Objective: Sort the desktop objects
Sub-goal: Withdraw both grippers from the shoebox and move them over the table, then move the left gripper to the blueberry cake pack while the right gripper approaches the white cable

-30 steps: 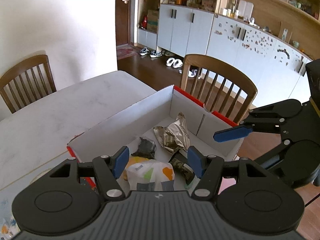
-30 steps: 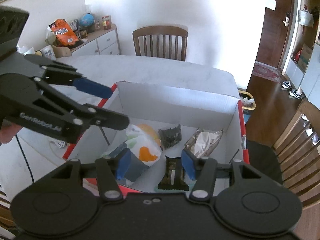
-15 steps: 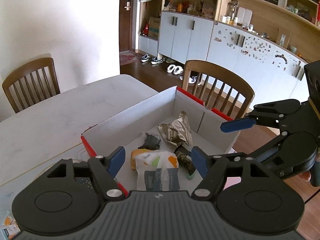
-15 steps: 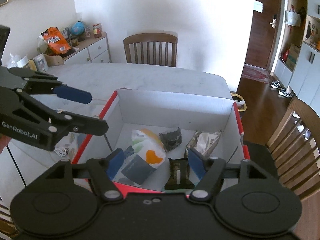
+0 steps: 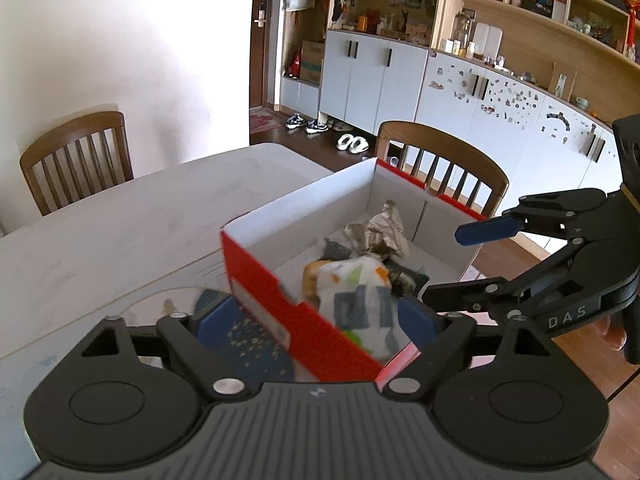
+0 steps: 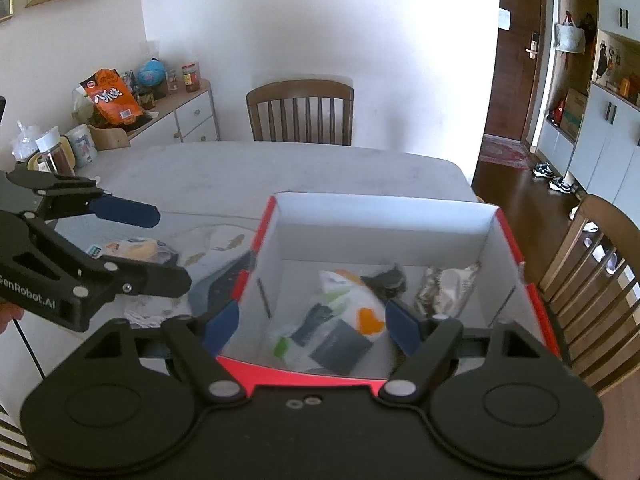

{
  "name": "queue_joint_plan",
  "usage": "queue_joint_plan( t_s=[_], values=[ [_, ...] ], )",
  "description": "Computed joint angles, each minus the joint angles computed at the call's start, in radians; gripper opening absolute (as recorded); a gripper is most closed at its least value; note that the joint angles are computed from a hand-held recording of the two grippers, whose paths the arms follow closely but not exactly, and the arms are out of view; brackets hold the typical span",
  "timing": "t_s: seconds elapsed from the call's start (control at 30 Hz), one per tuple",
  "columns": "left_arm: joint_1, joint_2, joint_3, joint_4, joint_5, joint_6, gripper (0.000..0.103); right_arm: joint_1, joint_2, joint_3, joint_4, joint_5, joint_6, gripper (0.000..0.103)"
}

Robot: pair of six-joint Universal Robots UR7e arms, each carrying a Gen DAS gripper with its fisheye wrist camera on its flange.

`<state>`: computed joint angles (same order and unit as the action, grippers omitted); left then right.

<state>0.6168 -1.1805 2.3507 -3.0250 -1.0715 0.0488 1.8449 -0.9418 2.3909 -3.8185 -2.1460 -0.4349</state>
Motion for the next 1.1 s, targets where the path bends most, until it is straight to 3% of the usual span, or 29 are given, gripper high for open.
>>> queue_joint_plan(
  t_s=[0.1,0.27,0.63,0.87,1.1],
  values=[
    [0.017,-0.043,0.027,-0.006,-0.007,0.022,0.101,0.033,0.043,-0.021,-0.019,-0.024,0.005,0.081],
    [0.047,-0.118,0.071,-0.028,0.009,0.028,0.102,0.081,0.103,-0.051,-0.044,-0.042,0.012,0.081],
    [0.133,-0.275,0.135,-0.021,0.116,0.047,0.103,0.161,0.248,-0.139,-0.086,-0.051,0.025,0.081],
    [0.175,-0.311,0.166,-0.05,0.171,0.108,0.103,0.18,0.325,-0.207,-0.077,-0.035,0.012,0.081],
    [0.246,-0.295,0.171,-0.094,0.169,0.149,0.103,0.189,0.413,-0.28,-0.069,-0.059,0.014,0.082]
  ],
)
